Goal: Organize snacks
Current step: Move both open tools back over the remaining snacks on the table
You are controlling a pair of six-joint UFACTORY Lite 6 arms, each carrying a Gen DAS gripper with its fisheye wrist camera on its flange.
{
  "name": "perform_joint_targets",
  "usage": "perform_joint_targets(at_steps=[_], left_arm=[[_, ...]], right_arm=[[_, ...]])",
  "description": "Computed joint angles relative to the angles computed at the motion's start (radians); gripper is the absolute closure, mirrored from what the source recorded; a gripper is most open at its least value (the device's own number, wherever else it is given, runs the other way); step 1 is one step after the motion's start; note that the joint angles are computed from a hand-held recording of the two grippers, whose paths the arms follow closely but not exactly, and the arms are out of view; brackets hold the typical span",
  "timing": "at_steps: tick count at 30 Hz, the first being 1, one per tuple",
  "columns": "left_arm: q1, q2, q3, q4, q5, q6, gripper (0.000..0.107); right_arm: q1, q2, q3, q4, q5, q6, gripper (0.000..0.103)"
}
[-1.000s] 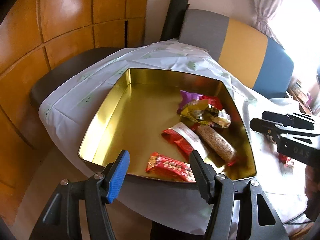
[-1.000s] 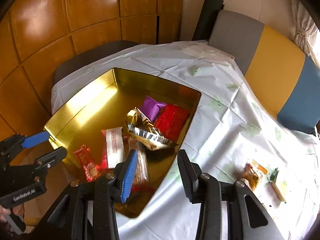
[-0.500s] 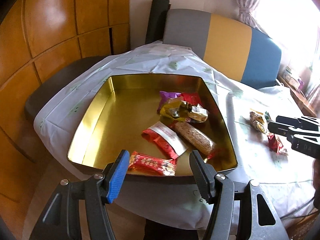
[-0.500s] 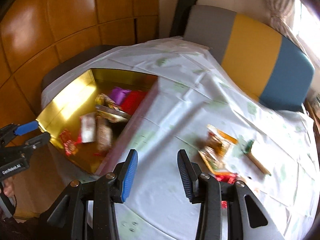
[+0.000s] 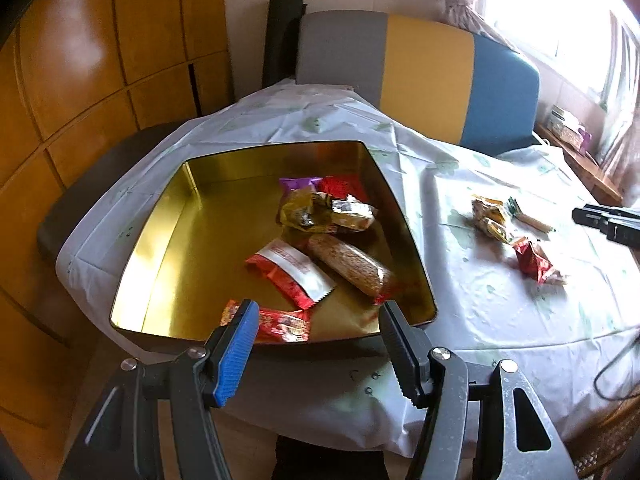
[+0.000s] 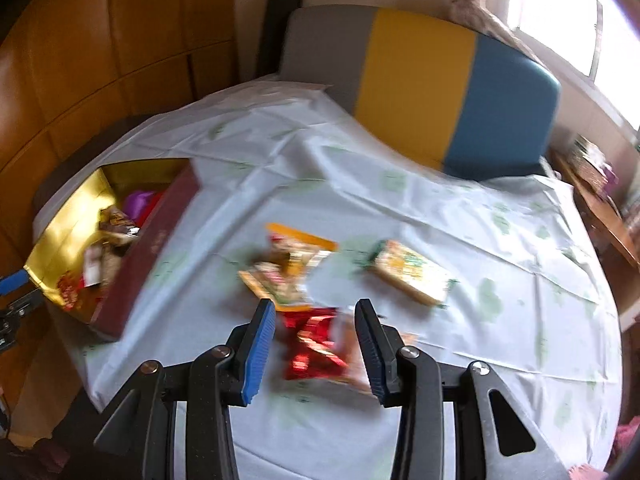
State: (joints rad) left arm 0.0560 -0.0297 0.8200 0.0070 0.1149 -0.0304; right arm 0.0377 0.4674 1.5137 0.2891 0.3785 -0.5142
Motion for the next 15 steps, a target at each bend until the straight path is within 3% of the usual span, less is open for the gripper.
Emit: perform_joint_targets(at_steps=[9,12,15], left_arm=[[-0.079,0.006,0.011,0.114,0.014,-0.105,0.044],[-0.120,0.010,0.026,0.116,0.025,-0.097,0.044],[-0.170,0.031,0.061,0.068,0.037,-0.042,0.044]], right_arm=[[-0.249,0.095,0.089,-0.024,-0.040,0.074,0.061],[-0.336,0.205,0.218,-0.027,0.073,0.211,0.061],[-0.378,0.241,0.280,0.058,0.106,0.210,0.061]])
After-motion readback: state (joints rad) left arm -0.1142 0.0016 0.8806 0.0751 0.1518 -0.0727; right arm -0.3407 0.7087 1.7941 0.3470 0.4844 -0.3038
